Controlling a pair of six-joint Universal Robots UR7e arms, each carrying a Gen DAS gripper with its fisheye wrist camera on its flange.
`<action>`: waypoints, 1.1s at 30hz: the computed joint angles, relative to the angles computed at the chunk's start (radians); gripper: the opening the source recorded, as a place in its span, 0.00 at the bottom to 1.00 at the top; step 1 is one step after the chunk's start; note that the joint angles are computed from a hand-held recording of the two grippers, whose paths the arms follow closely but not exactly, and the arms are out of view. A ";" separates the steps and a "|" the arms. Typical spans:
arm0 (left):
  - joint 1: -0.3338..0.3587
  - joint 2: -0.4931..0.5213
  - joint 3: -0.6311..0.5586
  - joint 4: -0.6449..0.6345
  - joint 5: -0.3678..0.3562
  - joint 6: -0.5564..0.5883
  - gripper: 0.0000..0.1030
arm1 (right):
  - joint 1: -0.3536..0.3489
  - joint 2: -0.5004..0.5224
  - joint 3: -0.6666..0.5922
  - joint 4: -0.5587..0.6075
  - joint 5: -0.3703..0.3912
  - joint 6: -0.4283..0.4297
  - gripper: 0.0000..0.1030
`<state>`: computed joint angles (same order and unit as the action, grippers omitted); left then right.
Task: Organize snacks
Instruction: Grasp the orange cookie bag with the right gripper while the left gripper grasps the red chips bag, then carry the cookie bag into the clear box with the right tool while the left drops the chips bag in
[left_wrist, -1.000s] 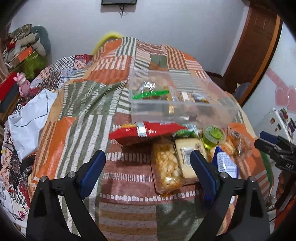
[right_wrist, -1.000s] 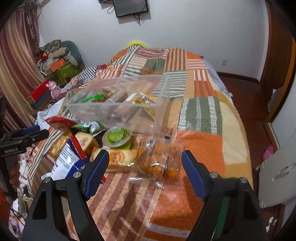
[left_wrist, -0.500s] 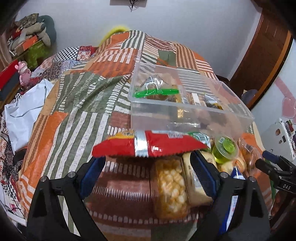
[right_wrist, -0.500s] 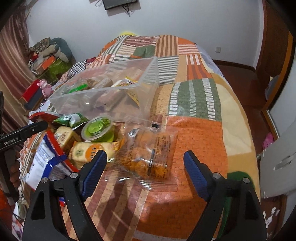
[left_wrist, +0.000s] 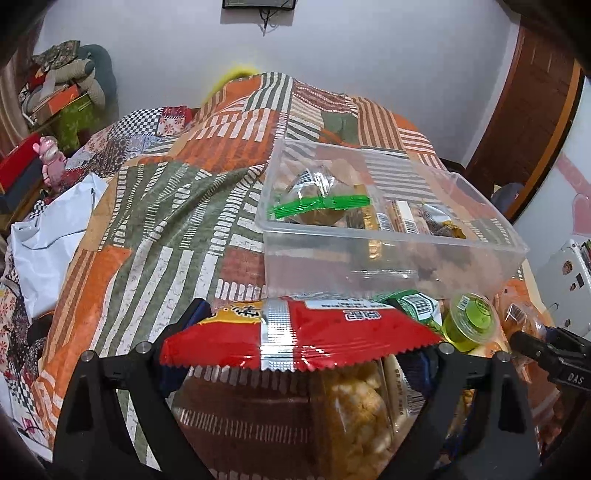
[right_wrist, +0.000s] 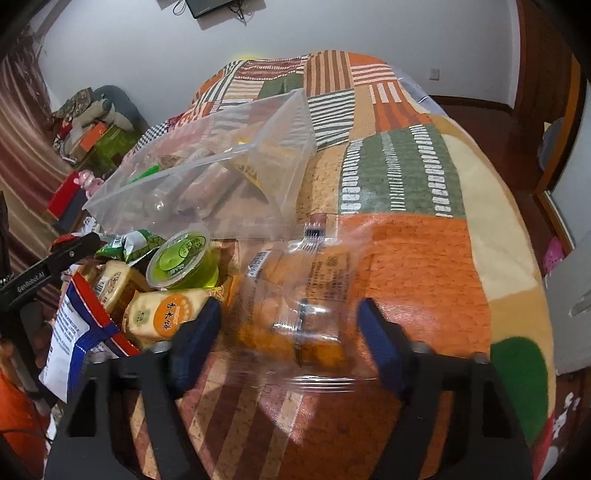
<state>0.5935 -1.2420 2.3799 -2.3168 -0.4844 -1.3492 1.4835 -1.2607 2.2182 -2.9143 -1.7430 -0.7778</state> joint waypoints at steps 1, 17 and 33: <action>-0.001 0.001 0.006 -0.026 -0.003 0.022 0.82 | 0.000 0.000 0.001 -0.001 0.003 0.001 0.61; -0.100 -0.093 0.019 0.235 0.006 -0.121 0.68 | -0.006 -0.044 0.023 -0.019 0.040 -0.012 0.38; -0.196 -0.168 -0.049 0.541 0.071 -0.302 0.68 | 0.029 -0.113 0.040 -0.061 0.129 -0.016 0.37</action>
